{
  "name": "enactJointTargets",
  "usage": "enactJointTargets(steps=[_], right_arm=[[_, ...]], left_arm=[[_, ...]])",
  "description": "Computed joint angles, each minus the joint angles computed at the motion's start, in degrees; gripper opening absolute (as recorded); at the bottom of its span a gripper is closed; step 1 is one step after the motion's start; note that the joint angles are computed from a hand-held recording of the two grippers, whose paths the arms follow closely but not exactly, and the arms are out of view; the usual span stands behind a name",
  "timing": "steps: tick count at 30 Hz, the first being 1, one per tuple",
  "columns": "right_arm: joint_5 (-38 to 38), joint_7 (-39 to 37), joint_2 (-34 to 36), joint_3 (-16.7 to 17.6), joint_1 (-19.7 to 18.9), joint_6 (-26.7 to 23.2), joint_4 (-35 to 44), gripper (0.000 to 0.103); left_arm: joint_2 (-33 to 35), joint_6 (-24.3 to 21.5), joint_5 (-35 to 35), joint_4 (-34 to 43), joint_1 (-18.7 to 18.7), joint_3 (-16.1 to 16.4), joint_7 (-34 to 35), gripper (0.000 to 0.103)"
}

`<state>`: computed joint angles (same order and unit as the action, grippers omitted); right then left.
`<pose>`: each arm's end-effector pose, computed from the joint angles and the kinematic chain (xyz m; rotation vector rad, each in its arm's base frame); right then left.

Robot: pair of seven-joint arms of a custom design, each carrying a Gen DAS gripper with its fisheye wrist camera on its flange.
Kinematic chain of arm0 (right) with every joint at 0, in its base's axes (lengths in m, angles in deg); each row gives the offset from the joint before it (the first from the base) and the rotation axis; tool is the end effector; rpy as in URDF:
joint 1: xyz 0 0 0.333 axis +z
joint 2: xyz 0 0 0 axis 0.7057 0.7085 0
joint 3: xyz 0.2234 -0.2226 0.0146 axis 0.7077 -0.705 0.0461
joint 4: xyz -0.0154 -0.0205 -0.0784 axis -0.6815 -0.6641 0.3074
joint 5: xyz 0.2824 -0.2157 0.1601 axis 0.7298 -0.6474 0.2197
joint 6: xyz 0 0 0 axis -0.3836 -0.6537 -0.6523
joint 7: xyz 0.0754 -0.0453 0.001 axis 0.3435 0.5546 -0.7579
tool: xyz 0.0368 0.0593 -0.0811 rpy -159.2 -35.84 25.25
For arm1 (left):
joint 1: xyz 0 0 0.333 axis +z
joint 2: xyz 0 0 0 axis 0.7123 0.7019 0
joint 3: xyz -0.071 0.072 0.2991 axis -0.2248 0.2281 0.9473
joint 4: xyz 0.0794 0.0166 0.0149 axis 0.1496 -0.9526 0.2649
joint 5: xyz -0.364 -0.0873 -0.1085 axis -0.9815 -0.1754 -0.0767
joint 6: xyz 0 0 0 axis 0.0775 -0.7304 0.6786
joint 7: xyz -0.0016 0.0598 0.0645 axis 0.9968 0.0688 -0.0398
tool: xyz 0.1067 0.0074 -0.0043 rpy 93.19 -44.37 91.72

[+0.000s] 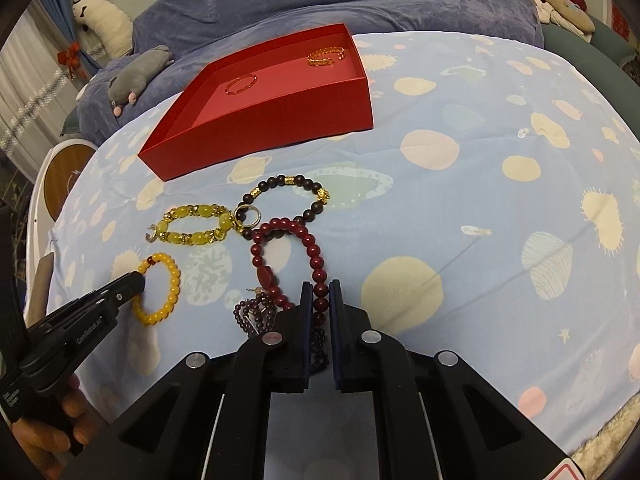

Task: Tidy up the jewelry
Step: 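Carry both bead bracelets into the red box and open both tools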

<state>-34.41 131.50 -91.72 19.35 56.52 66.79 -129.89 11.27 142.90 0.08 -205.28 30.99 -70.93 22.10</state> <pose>0.5496 0.1274 0.5101 -2.0845 1.5186 -0.1341 0.4738 -0.2653 0.5052 -2.2737 1.4479 -0.5044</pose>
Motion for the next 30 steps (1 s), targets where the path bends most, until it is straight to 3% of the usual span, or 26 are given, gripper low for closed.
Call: enactJointTargets(steps=[22, 30], right_arm=[[5.2, -1.69, -0.66, -0.95, -0.46, -0.11, 6.19, 0.008], [7.39, -2.9, 5.94, -0.3, -0.57, -1.89, 16.74, 0.008]], left_arm=[[-0.64, 2.1, -0.76, 6.35, 0.93, 0.63, 5.43, 0.007], [5.46, 3.6, -0.42, 16.4, 1.57, 1.53, 12.25, 0.007]])
